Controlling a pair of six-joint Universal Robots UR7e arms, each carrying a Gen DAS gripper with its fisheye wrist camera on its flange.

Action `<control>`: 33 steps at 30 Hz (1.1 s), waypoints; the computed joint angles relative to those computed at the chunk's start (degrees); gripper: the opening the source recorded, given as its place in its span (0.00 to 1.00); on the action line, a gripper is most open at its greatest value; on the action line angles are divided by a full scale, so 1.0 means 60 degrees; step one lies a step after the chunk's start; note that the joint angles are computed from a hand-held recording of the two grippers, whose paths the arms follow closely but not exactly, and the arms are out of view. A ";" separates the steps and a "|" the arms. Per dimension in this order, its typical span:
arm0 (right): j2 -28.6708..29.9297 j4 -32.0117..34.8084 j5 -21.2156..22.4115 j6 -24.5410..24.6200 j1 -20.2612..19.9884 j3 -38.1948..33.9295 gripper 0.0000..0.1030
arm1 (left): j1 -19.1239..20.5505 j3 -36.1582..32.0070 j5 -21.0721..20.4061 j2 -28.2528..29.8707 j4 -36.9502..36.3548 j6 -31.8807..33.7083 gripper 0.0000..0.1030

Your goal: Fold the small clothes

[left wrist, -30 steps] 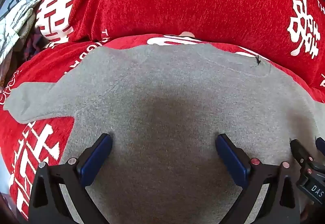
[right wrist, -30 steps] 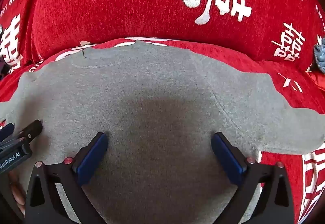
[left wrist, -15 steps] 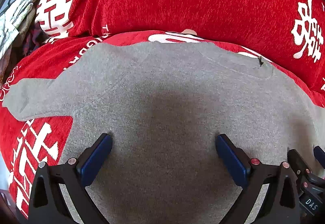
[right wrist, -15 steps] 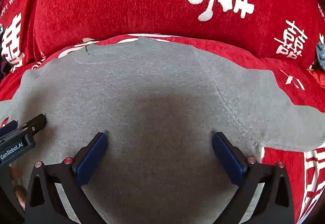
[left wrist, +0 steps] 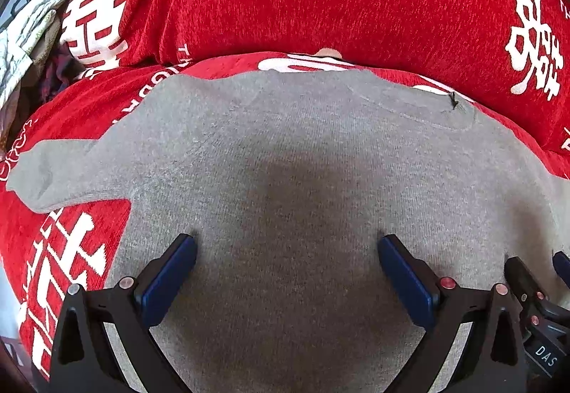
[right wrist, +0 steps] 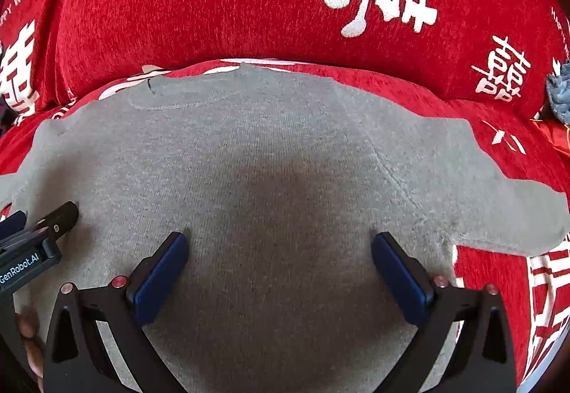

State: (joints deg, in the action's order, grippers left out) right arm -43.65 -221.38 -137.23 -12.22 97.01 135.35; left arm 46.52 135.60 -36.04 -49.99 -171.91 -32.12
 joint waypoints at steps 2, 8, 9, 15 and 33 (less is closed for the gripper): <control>-0.0009 -0.0024 0.0051 -0.0015 -0.0031 0.0011 1.00 | -0.0020 0.0045 0.0013 0.0008 -0.0079 0.0014 1.00; -0.0004 0.0025 0.0027 0.0021 -0.0008 -0.0008 1.00 | -0.0100 0.0088 0.0134 0.0081 -0.0131 -0.0103 1.00; 0.0011 0.0009 0.0029 0.0037 0.0003 -0.0010 0.99 | -0.0102 0.0109 0.0122 0.0074 -0.0178 -0.0110 1.00; 0.0200 -0.0338 -0.0070 -0.0091 0.0056 -0.0034 1.00 | -0.0125 0.0162 0.0195 0.0155 -0.0434 -0.0129 1.00; 0.0158 -0.0191 -0.0027 -0.0030 0.0019 -0.0028 1.00 | -0.0234 0.0017 0.0279 0.0012 0.0609 -0.0676 1.00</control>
